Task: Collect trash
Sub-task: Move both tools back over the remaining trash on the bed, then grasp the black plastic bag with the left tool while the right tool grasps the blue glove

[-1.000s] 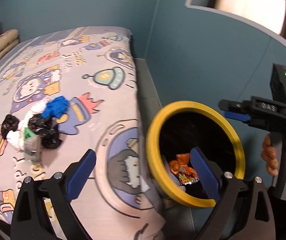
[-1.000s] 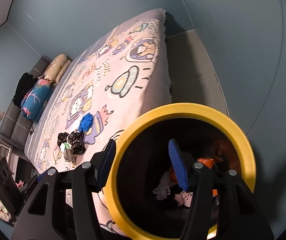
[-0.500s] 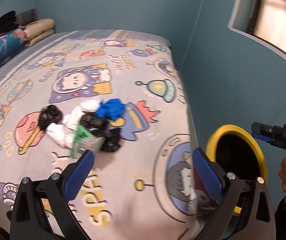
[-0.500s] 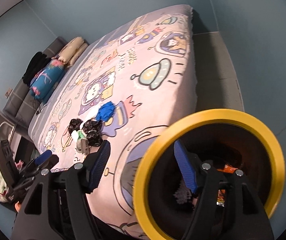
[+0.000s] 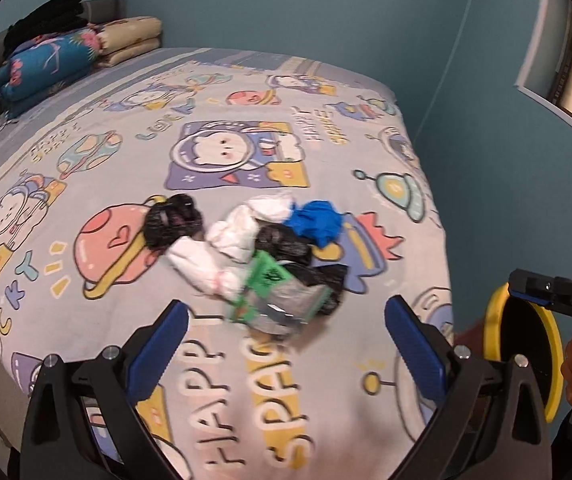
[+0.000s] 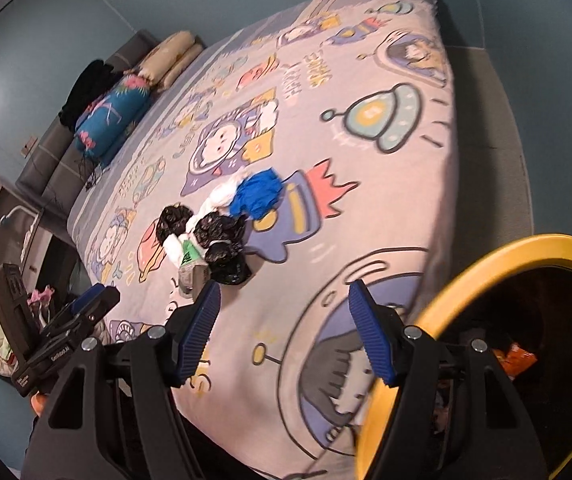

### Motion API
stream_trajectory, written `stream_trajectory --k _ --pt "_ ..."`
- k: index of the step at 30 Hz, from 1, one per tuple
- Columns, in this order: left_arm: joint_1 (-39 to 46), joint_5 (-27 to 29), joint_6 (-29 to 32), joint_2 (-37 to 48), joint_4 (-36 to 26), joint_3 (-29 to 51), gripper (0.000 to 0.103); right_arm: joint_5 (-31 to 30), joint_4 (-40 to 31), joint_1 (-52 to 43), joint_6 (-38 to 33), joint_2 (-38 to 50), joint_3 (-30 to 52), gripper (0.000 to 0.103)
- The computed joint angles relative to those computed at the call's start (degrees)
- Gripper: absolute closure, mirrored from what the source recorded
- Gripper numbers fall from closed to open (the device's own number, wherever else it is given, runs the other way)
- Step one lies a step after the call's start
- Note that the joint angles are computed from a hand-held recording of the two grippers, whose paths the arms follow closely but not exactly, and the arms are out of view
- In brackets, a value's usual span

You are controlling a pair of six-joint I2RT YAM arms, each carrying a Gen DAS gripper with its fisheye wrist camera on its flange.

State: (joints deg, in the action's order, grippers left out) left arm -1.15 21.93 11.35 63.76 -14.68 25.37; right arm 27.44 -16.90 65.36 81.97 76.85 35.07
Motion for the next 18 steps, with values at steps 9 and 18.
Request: stream_trajectory --k 9,18 --pt "8.61 0.72 3.65 14.25 7.33 5.08 0.008 -11.34 10.62 -9.65 -10.29 15.47 7.33 0.040" --pt "11.33 -1.15 2.75 32.96 10.99 16.58 0.008 -22.21 12.98 -19.43 -16.67 28.85 18.92 0.040"
